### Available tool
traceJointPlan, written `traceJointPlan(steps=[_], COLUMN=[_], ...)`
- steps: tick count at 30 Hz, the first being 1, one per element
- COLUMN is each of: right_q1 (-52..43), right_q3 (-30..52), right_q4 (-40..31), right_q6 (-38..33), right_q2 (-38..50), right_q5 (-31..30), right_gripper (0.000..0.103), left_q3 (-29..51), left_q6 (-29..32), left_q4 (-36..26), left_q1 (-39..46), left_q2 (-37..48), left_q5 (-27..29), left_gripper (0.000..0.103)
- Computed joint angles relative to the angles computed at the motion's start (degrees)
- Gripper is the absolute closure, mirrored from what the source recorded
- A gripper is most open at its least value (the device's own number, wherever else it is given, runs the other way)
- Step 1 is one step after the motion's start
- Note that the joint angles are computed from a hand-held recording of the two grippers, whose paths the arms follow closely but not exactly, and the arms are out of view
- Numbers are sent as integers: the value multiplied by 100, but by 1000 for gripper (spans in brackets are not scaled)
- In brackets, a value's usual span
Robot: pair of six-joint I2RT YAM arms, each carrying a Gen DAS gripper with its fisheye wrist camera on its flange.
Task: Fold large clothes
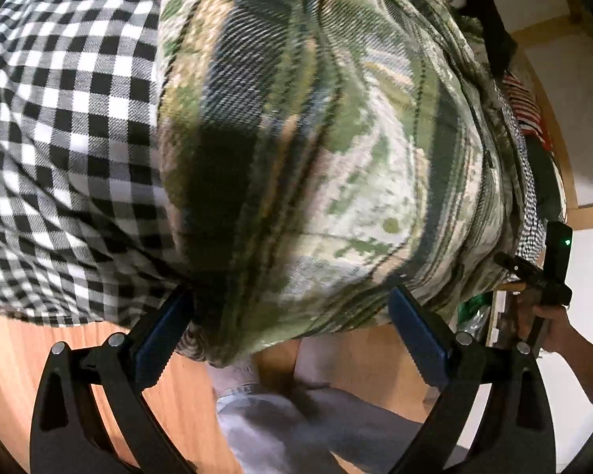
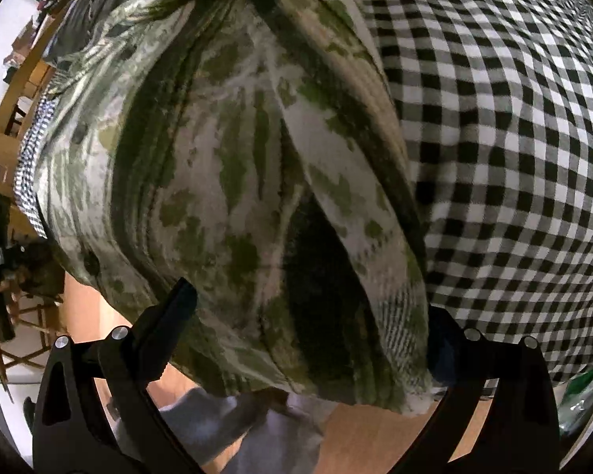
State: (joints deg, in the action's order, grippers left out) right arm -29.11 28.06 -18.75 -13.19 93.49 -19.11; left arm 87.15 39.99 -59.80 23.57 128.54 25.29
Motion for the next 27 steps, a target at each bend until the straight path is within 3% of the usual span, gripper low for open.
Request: traceJointPlan(steps=[1,4,5,10,12,14,16,17,18,20,21,22,23,25,27], right_q1=[334,538,433,195,105,51,100,41,80,158,169,152,72,-223,-355], right_q3=[84,197,206,320,386,423,496,567,647,734,733,736,703,721,766], right_q4=[71,-116,-227,-467,-465,-378,-263,-316,-386,-528,-602,-685,-763,-1007,-1209], right_q6=[315,385,246,-43,-167,-289,-281,-312,-265,-236,-293,-333,-390,-592,-725], right_q2=[58,-62,-137,-411,-286,-98,128,223,313,357,313,261,188,129,56], right_q5=[26,24,21,188,166,146,148,27,-84,-227,-290,-362,-455,-744,-791], right_gripper=[6,12,12,12,12,12,16,24,44,58,67,72,74,85,85], left_q3=[-343,-989,-1036,-1305,-1026,-382,-233,-141,-74,11,-48,-24,70,201,370], left_q6=[-196,-858,-783,-1956,-1951,-1614,-1478,-1228,-1025,-762,-809,-815,-739,-823,-628], left_q4=[289,775,818,1927,1699,870,598,334,86,-350,-394,-515,-680,-763,-1027], left_q1=[-130,-698,-689,-1125,-1053,-989,-1054,-1054,-1042,-1007,-1047,-1003,-889,-719,-621], left_q2=[-304,-747,-804,-967,-778,-140,78,116,92,55,-18,-47,-9,28,132], left_q5=[39,522,513,328,502,690,791,1024,1264,1722,1868,1923,1892,1731,1627], left_gripper=[7,7,7,7,7,7,7,7,7,9,13,34,63,97,97])
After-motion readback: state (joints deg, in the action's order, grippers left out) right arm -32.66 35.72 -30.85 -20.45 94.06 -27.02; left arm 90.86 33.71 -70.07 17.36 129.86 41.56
